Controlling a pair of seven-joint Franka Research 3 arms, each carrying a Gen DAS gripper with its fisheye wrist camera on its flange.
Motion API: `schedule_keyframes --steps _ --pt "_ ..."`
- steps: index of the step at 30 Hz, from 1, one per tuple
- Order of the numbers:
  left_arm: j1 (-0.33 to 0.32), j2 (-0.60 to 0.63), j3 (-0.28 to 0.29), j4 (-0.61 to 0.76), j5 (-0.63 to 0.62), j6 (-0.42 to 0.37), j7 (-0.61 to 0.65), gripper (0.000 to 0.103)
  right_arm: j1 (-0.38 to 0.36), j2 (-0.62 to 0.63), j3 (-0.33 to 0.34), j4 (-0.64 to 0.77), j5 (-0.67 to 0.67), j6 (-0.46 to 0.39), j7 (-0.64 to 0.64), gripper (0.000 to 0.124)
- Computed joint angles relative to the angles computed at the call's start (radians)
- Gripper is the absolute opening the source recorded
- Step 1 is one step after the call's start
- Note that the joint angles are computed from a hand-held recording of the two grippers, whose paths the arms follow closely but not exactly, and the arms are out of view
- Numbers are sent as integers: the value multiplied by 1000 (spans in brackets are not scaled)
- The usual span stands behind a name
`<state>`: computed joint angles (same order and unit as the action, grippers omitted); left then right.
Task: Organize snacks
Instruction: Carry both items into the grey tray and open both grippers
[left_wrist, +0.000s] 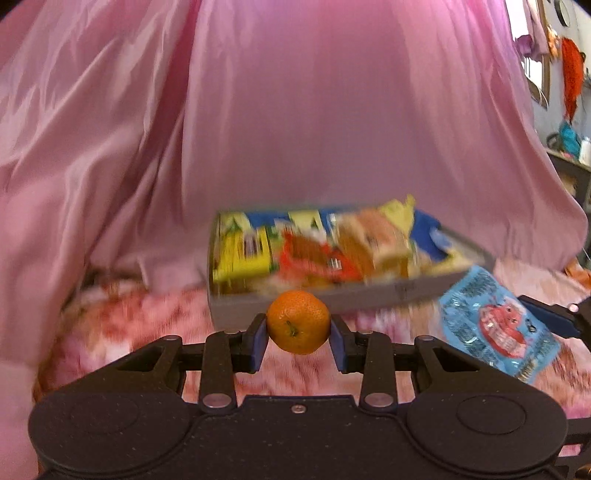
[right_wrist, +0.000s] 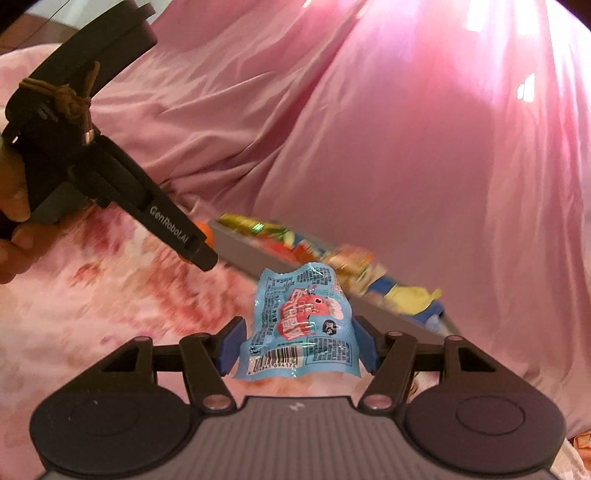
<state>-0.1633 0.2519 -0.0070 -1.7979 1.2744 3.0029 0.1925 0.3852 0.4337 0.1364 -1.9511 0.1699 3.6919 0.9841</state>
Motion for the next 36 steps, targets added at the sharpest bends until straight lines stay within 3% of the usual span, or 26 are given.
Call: schedule_keyframes --steps 6,11,14,20,26,30,36 --pt "-19 110 0 186 -96 -84 95 37 -10 64 -16 154 3 -31 -11 67" --pt "-48 211 29 331 -198 -102 136 37 10 146 -56 333 74 -76 -35 67" --pt "-70 272 57 406 -241 -101 162 37 36 206 -96 469 153 -151 -45 67" --pt "-68 397 55 536 -381 -83 304 37 148 360 -303 737 306 -320 -16 67" --pt "-90 475 84 603 -486 -64 395 37 188 455 -449 854 305 -435 141 67" --pt "-102 494 100 606 -538 -51 430 38 188 488 -481 890 274 -478 224 67" --pt "-124 502 136 595 -573 -41 435 38 153 498 -441 911 211 -519 292 67"
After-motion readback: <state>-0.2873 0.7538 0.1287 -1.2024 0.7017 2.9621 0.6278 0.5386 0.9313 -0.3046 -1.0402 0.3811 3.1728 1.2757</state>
